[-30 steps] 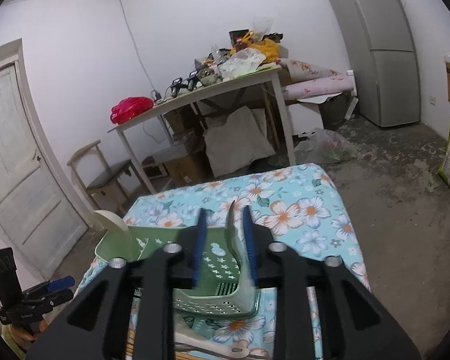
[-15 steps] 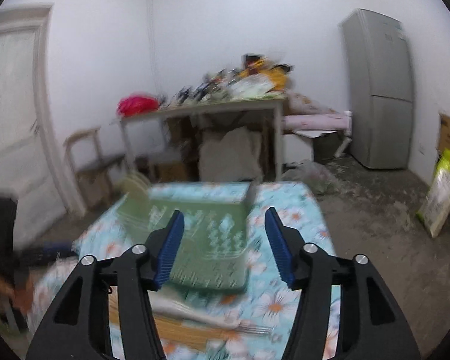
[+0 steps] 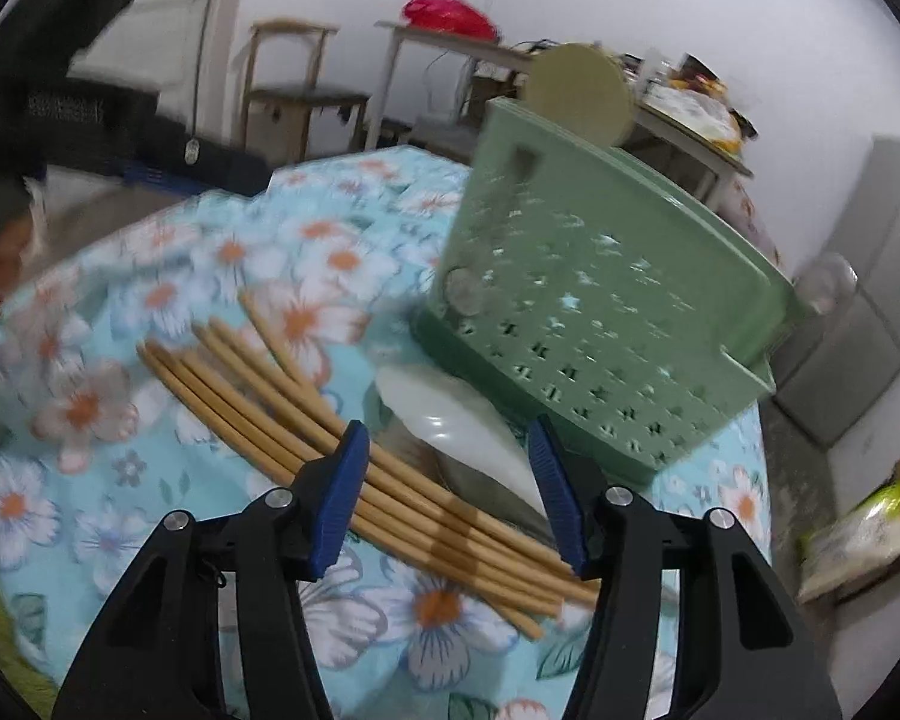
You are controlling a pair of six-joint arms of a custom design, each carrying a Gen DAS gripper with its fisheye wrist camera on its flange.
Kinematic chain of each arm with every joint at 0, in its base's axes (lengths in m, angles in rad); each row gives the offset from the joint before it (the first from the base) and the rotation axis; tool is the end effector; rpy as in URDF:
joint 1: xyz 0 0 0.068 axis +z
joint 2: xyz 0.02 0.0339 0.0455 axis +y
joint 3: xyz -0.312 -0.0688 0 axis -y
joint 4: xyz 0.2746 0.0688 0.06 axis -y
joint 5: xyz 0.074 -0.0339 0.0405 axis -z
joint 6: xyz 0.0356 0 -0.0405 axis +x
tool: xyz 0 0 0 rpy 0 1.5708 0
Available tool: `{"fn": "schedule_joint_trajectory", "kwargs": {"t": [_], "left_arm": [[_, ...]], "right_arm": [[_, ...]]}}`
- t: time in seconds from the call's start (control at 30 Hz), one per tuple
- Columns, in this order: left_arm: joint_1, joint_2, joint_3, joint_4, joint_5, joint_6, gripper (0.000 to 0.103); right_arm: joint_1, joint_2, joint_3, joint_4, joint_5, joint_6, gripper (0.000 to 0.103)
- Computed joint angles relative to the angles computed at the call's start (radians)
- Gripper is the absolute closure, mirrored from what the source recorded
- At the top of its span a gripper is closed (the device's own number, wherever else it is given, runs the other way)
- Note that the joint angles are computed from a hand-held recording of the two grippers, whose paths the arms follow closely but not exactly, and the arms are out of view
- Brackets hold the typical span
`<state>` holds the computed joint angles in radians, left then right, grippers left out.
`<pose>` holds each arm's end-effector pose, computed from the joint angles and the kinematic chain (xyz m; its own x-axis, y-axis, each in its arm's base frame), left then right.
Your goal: Organize utensils
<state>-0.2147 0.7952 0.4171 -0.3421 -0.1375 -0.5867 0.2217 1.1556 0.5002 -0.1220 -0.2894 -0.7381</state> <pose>0.1584 -0.0295 0.2186 -0.5977 -0.4309 -0.6760 -0.2648 0.9020 -0.3409 0.2177 0.0595 0.2034 -0.2309 -0.7131 -0.6619 -0.7631 0.5548 -0.3315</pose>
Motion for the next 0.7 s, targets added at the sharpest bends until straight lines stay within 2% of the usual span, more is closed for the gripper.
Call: {"fn": "schedule_joint_trajectory", "kwargs": {"t": [0.3,0.37,0.47,0.7], "left_arm": [[0.055,-0.01,-0.02,0.013,0.04,0.012,0.034],[0.062,-0.014,-0.024,0.013,0.044,0.012,0.034],[0.062,-0.016,-0.026,0.014,0.045,0.012,0.034],[0.049,-0.029,-0.021,0.008,0.032,0.015,0.034]], "right_arm": [[0.138,0.078,0.001,0.092,0.196,-0.079,0.066],[0.165,0.084,-0.008,0.108,0.226,-0.092,0.078],[0.206,0.08,-0.044,0.188,0.299,-0.107,0.084],[0.151,-0.014,-0.041,0.192,0.26,-0.062,0.095]]}}
